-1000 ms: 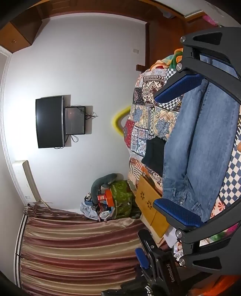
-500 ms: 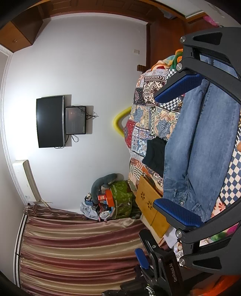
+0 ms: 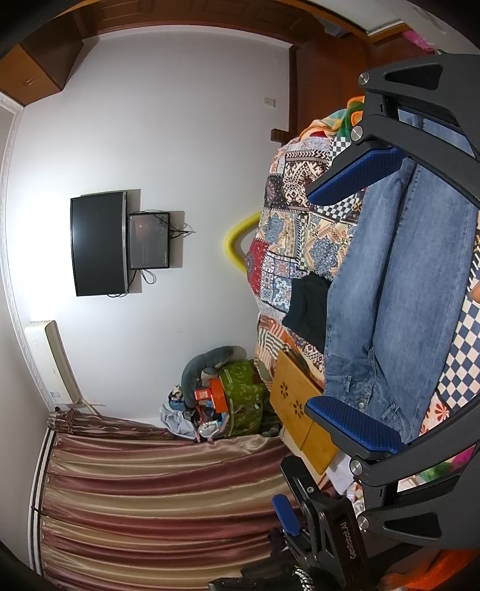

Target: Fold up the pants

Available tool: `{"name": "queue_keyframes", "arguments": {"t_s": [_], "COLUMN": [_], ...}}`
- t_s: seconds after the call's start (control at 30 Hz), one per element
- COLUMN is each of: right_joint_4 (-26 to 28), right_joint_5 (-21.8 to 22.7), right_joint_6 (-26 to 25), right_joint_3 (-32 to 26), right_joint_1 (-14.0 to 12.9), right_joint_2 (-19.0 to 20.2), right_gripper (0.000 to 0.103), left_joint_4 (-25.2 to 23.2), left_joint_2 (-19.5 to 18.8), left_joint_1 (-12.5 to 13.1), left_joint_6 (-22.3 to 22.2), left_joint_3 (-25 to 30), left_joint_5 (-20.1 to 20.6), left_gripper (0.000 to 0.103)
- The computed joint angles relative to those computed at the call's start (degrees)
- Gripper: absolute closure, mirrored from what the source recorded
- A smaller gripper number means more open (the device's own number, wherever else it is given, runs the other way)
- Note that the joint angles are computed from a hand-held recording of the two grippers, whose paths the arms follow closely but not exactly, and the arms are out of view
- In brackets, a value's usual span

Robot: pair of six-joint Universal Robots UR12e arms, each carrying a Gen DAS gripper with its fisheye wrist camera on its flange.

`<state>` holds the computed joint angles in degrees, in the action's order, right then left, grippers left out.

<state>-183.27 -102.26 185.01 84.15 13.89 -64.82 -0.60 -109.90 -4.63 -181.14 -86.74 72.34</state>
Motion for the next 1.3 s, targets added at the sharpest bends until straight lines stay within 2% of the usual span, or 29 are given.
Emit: {"name": "queue_keyframes", "arguments": {"t_s": [1.3], "right_joint_4": [0.0], "right_joint_5": [0.2], "right_joint_6": [0.2], "right_joint_3": [0.2], "right_joint_1": [-0.2], "right_joint_2": [-0.1], "right_gripper": [0.0], "left_joint_4": [0.1], "left_joint_2": [-0.3], "left_joint_1": [0.0], "left_joint_6": [-0.9], "left_joint_3": [0.2], "left_joint_5": [0.4], "left_gripper": [0.0]}}
